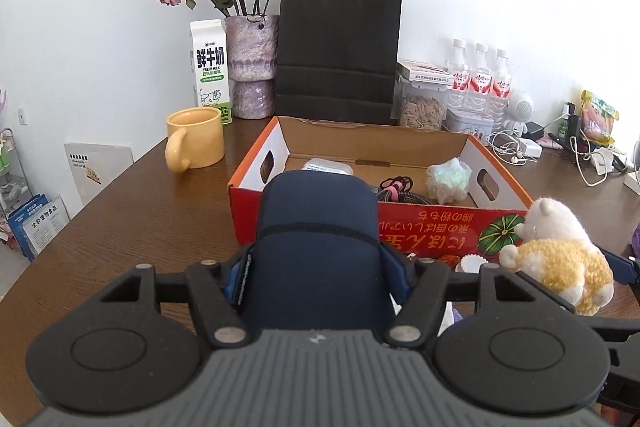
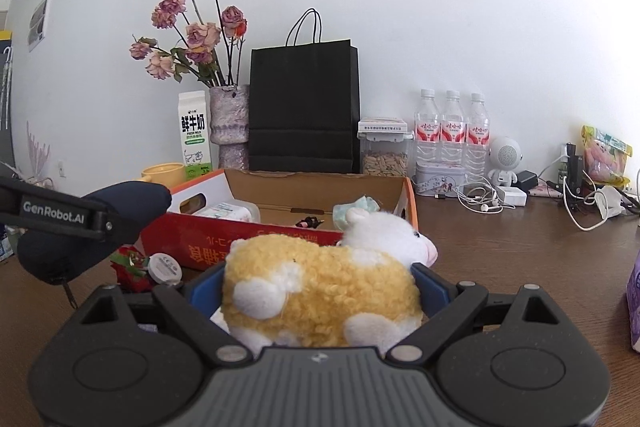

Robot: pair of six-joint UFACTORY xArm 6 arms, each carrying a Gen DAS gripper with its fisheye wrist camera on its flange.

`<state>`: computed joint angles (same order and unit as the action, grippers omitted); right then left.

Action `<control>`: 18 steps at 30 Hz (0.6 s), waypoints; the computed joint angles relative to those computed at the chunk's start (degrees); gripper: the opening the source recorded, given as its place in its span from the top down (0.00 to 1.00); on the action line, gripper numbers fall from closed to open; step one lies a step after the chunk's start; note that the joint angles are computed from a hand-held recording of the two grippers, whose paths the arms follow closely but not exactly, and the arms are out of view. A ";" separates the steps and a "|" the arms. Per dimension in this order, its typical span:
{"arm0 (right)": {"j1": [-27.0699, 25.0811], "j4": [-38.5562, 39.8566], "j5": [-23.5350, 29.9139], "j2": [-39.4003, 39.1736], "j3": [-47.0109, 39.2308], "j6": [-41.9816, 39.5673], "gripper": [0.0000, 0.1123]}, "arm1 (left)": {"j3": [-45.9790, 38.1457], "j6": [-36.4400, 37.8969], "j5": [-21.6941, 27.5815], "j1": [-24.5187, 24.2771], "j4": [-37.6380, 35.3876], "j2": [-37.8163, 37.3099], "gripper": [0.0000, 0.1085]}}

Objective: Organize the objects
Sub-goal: 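Carry the plush sheep and navy case into the red box and open both tools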

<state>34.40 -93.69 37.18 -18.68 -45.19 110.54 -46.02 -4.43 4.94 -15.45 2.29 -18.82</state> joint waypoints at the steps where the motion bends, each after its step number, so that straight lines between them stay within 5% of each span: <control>1: 0.22 0.11 0.28 0.47 -0.65 -0.42 0.16 | -0.45 1.09 -0.03 -0.06 -1.14 0.34 0.39; 18: -4.47 -2.71 -3.65 10.39 -13.26 -4.05 0.16 | -14.76 16.11 0.07 -1.78 -17.29 12.62 0.39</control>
